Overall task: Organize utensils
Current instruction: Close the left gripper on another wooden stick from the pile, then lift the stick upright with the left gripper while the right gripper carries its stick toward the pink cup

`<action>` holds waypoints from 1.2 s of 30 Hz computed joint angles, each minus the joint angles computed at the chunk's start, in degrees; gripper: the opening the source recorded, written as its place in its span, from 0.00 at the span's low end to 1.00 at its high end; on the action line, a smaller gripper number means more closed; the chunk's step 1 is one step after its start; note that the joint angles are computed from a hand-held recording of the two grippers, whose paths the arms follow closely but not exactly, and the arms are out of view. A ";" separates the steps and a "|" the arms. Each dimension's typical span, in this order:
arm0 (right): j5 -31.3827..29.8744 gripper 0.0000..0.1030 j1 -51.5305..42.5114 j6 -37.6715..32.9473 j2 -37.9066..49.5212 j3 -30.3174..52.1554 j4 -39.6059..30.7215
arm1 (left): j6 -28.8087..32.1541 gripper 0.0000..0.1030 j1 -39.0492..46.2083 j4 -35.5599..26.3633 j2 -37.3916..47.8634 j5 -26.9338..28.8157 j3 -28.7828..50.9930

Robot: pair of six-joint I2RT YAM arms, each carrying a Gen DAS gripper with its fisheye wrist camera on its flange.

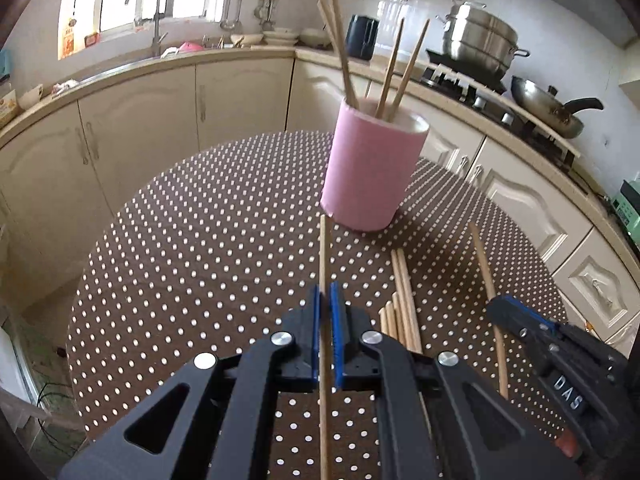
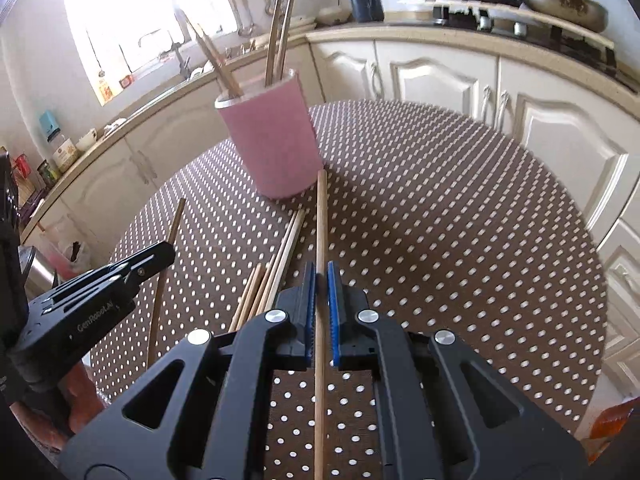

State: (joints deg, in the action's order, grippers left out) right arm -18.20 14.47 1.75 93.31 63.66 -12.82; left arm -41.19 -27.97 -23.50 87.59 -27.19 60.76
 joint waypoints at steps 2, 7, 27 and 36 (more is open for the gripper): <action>0.62 0.06 -0.22 0.30 -1.54 -0.63 1.06 | 0.66 0.06 -0.72 0.62 -1.11 -1.20 -0.37; 1.75 0.06 -1.17 2.02 -6.31 -3.32 5.81 | 1.79 0.06 -2.87 0.85 -3.08 -5.40 0.19; 4.49 0.06 -0.57 3.63 -11.81 -2.12 10.19 | 6.13 0.06 -5.54 4.46 -8.07 -16.78 3.55; 5.46 0.06 0.61 3.40 -9.31 2.97 10.32 | 10.41 0.06 -4.47 7.27 -7.24 -17.15 5.91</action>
